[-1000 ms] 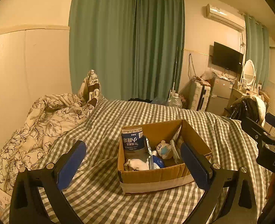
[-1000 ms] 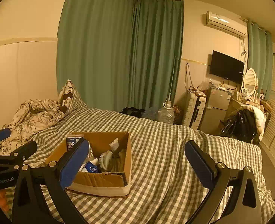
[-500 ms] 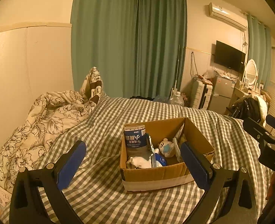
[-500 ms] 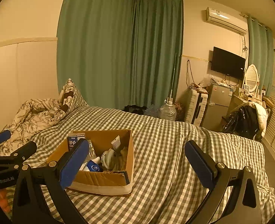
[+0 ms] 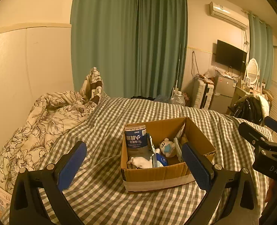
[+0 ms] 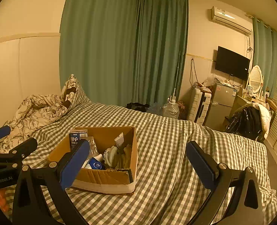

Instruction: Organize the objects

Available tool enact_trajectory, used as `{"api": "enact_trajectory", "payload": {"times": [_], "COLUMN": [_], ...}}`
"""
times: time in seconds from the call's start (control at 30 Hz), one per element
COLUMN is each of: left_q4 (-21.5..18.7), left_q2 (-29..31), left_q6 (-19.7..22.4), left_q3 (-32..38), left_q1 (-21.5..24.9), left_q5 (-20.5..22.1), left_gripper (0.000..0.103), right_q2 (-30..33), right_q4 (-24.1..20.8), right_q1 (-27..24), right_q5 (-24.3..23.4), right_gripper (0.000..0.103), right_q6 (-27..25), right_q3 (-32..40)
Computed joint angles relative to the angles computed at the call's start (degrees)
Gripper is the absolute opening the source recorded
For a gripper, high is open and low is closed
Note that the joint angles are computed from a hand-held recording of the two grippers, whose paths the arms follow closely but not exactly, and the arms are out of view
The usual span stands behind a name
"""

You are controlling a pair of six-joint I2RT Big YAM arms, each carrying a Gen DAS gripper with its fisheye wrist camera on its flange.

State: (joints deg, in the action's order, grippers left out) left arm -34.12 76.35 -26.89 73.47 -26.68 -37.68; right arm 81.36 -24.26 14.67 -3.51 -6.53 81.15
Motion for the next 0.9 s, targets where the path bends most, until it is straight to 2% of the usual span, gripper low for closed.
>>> {"api": "enact_trajectory", "payload": {"times": [0.4,0.9], "left_q4": [-0.5,-1.0], "left_q2": [-0.3,-0.2], "left_q6": [-1.4,-0.6], "left_q3": [-0.2,0.2], "left_q1": [0.5,0.5], "left_q5": [-0.6,-1.3], "left_gripper": [0.103,0.103], "right_q2": [0.3,0.5], "right_q4": [-0.6,-1.1], "right_q1": [0.4,0.8], "right_q5": [0.4,0.8], "right_gripper": [0.103,0.103], "right_q6": [-0.4,-0.5], "right_q3": [0.1,0.3]}}
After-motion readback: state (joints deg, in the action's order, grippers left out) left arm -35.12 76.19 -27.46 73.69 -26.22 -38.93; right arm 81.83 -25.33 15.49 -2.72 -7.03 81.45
